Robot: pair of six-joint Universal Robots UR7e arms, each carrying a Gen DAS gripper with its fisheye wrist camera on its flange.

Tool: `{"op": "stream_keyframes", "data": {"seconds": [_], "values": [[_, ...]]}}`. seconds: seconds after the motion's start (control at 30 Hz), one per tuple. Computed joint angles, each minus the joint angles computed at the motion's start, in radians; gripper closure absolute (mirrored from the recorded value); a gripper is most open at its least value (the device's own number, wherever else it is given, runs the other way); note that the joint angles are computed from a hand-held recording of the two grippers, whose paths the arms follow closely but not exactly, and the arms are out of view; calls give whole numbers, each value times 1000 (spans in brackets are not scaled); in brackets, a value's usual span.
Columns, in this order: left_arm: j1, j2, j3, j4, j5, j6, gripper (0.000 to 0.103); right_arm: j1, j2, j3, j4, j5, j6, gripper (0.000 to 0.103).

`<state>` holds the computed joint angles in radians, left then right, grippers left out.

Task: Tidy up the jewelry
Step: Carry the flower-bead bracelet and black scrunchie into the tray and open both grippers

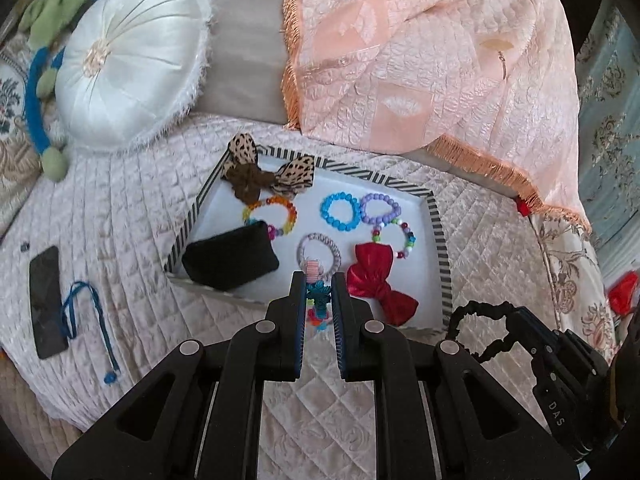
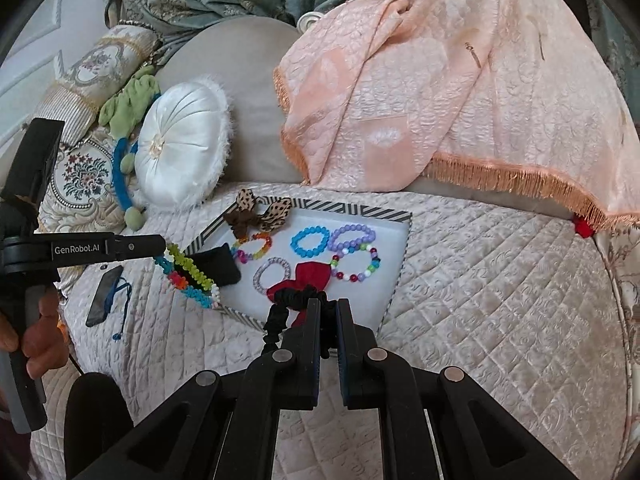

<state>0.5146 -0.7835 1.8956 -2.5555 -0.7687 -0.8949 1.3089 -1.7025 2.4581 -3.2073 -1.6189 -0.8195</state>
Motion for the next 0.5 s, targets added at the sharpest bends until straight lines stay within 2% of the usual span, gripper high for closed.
{"op": "stream_keyframes", "data": {"seconds": [0.5], "values": [[60, 116, -160, 44, 4, 109, 92, -3, 122, -127, 15, -47, 22, 96]]}}
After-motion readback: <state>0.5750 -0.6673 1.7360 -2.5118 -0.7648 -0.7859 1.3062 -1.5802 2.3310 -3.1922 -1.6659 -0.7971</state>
